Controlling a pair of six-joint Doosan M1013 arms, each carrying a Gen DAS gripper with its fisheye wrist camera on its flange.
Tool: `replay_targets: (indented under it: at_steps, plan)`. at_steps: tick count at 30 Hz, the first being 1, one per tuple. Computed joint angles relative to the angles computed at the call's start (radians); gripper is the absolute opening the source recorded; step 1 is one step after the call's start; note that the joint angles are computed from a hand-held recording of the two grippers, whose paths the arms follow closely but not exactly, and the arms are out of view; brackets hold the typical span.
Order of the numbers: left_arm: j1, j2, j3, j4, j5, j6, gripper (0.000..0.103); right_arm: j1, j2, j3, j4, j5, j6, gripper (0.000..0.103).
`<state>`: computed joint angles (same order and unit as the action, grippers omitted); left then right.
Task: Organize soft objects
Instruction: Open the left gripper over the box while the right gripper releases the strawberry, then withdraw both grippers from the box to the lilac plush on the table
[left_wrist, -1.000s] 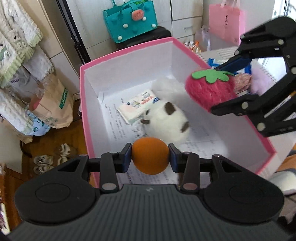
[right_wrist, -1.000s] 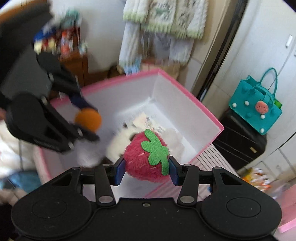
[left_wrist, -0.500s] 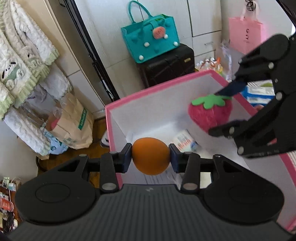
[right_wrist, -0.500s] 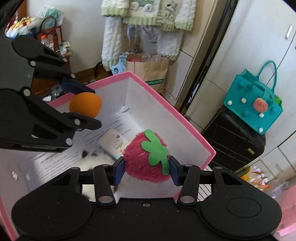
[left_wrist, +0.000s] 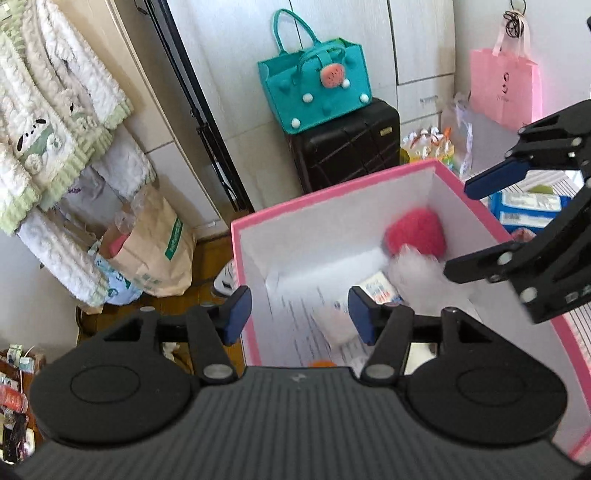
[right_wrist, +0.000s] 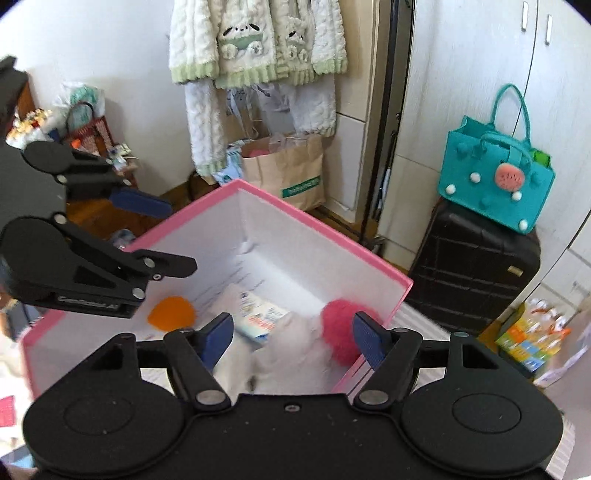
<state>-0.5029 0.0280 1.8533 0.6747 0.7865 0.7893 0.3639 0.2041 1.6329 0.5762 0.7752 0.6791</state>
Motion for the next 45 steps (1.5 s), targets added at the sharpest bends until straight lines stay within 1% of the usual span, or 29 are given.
replay_targets:
  at_steps: [3,6,12,14,17,20,23,28,33,38,41,43,45]
  plan:
    - [-0.015,-0.018,0.0,-0.029,0.032,0.018,0.061,-0.009,-0.027,0.016,0.013,0.033,0.0,0.076]
    - [-0.03,-0.043,0.003,-0.077,0.049,0.048,0.062,-0.013,-0.065,0.043,0.017,0.044,-0.019,0.076]
    - [-0.077,-0.087,0.005,-0.135,0.105,0.085,0.062,-0.023,-0.135,0.09,0.033,0.067,-0.054,0.076]
    - [-0.096,-0.1,0.004,-0.138,0.124,0.09,0.064,-0.025,-0.158,0.105,0.032,0.061,-0.056,0.076]
    - [-0.132,-0.123,0.01,-0.118,0.15,0.076,0.068,-0.038,-0.19,0.124,0.056,0.073,-0.073,0.076]
    - [-0.167,-0.142,0.017,-0.084,0.187,0.045,0.07,-0.052,-0.223,0.147,0.072,0.079,-0.102,0.076]
    - [-0.195,-0.158,0.023,-0.085,0.205,0.039,0.071,-0.063,-0.255,0.169,0.08,0.08,-0.129,0.076]
    - [-0.238,-0.182,0.036,-0.089,0.221,0.033,0.072,-0.1,-0.301,0.202,0.137,0.102,-0.184,0.078]
    - [-0.283,-0.201,0.048,-0.077,0.233,0.005,0.073,-0.123,-0.347,0.239,0.155,0.107,-0.237,0.08]
    - [-0.324,-0.216,0.064,-0.073,0.216,-0.026,0.075,-0.147,-0.396,0.292,0.18,0.104,-0.306,0.082]
    - [-0.365,-0.227,0.082,-0.022,0.214,-0.105,0.075,-0.168,-0.425,0.331,0.204,0.098,-0.337,0.083]
    - [-0.39,-0.238,0.094,0.005,0.198,-0.145,0.075,-0.185,-0.442,0.357,0.224,0.099,-0.359,0.084]
    - [-0.412,-0.244,0.107,0.032,0.18,-0.191,0.077,-0.199,-0.456,0.381,0.242,0.1,-0.38,0.085]
